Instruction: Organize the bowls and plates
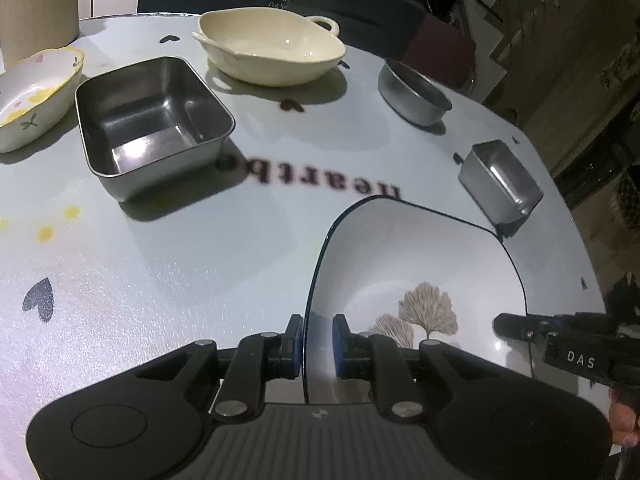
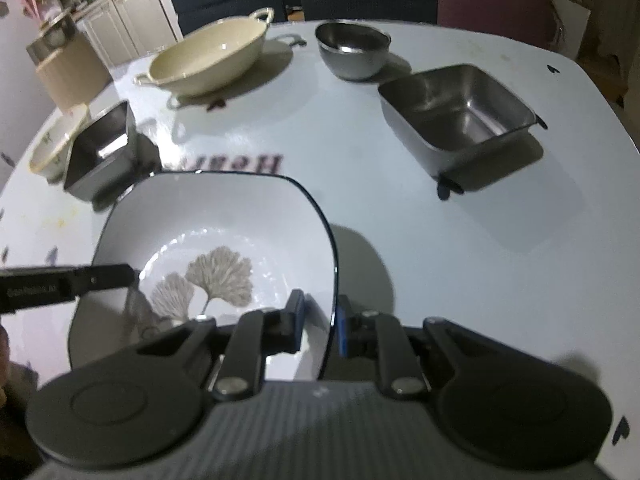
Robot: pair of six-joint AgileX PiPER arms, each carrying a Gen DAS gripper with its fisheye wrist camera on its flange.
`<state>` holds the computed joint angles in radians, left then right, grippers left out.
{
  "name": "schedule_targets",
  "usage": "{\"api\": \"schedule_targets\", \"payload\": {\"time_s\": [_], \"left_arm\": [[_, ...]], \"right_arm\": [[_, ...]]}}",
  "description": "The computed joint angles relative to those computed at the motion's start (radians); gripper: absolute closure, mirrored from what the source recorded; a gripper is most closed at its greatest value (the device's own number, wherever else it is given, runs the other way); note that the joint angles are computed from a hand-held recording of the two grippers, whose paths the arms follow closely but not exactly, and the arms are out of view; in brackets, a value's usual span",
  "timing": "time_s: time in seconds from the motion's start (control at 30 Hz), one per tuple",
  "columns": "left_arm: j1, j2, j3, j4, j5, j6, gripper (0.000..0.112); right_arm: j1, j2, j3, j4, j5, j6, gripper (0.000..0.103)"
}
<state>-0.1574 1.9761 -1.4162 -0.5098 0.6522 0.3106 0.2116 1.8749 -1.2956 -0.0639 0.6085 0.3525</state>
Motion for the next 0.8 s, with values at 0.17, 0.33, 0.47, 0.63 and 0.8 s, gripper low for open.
{"api": "schedule_targets", "payload": {"time_s": [0.17,0.33,0.47,0.63,0.8], "left_arm": [[0.001,0.019,-0.020,0.032,0.010,-0.030,0.096],[0.003,0.027,-0.027,0.039,0.016,-0.043,0.096],[0.005,0.034,-0.040,0.041,0.030,-0.046,0.096],[0.005,0.037,-0.048,0.046,0.039,-0.036,0.095],[0.000,0.031,-0.049,0.070,0.035,-0.037,0.096]], "right_arm": [[0.008,0.023,-0.018,-0.036,0.001,0.025,0.087],[0.015,0.039,-0.042,-0.050,0.008,0.035,0.087],[0.005,0.044,-0.046,-0.028,0.000,0.016,0.088],[0.007,0.044,-0.047,-0.035,0.003,0.017,0.088],[0.011,0.041,-0.042,-0.043,-0.001,0.025,0.088]]}}
